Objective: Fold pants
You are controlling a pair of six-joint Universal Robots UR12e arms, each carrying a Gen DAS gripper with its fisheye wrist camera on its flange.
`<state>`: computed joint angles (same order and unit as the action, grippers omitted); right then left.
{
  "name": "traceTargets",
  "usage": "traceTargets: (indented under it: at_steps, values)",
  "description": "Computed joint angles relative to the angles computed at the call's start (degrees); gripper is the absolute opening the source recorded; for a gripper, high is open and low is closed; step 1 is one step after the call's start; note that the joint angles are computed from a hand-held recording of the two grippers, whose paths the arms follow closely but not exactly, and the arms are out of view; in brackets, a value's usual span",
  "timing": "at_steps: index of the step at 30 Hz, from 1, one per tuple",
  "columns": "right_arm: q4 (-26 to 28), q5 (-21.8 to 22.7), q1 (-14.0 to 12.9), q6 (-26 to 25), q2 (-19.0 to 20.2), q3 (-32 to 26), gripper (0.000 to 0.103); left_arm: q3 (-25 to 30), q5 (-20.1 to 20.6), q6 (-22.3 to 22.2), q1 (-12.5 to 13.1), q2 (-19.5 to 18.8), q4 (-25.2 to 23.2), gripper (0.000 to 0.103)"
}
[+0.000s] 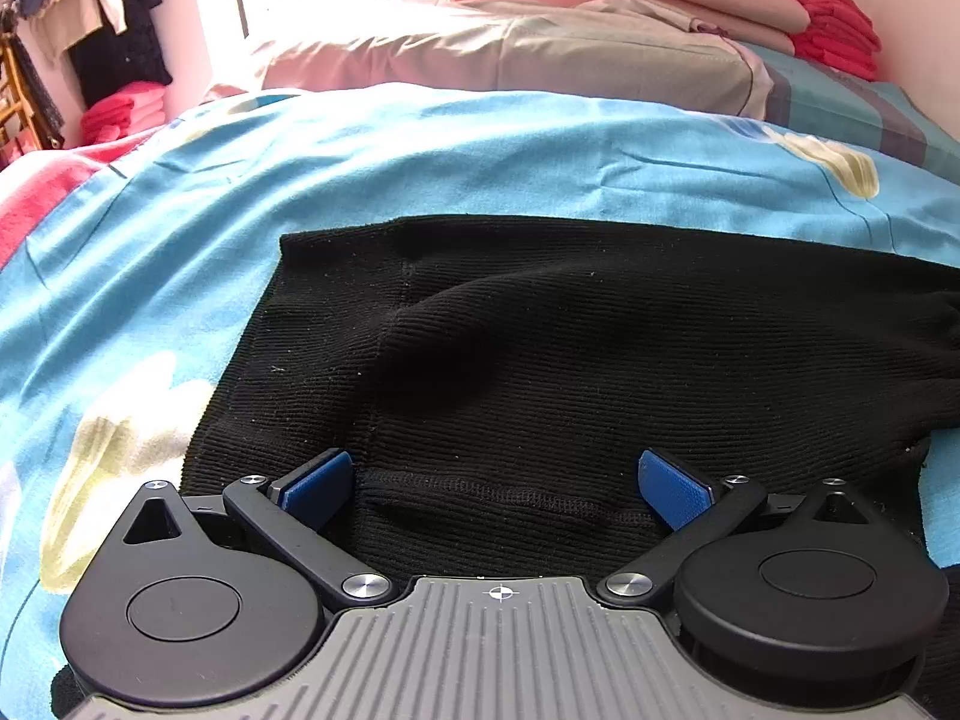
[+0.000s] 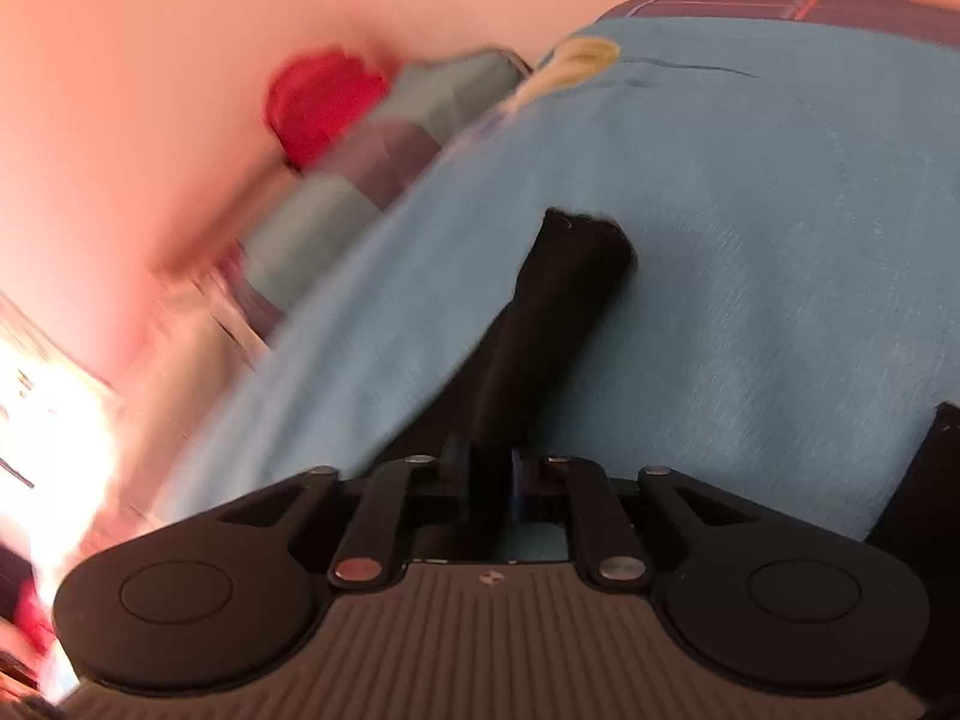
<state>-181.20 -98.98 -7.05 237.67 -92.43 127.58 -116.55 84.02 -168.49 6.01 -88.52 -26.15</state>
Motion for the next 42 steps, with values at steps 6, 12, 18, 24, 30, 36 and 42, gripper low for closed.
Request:
traceTargets:
  at_steps: [6, 12, 18, 24, 30, 36, 42]
  values:
    - [0.9, -4.5, -2.3, -4.8, -1.6, 1.0, 0.061, 0.0, 0.4, 0.0, -0.2, -0.1, 0.2, 0.103]
    - [-5.2, 1.3, -5.0, -14.9, 0.8, 1.9, 0.078, 0.0, 0.6, -0.1, -0.3, -0.1, 0.4, 0.103]
    - [1.0, 5.1, -3.7, -26.0, 0.9, -0.8, 0.017, -0.1, 1.2, -0.3, -0.5, -0.1, 0.7, 0.103]
    - [9.9, 8.5, -4.2, -22.1, -2.3, -4.5, 0.023, -0.1, 1.1, -0.3, -0.5, -0.1, 0.7, 0.103]
    - [7.7, 5.8, -3.6, -20.5, -3.6, -3.8, 0.064, -0.2, 1.0, -0.3, -0.4, -0.1, 0.8, 0.103]
    - [11.4, 20.7, -7.0, -4.4, -7.9, 2.1, 0.057, -0.2, 1.1, -0.3, -0.5, -0.1, 0.9, 0.103]
    - [8.5, 19.3, -5.4, 0.6, -5.6, 2.9, 0.033, -0.2, 1.1, -0.3, -0.5, -0.1, 0.9, 0.103]
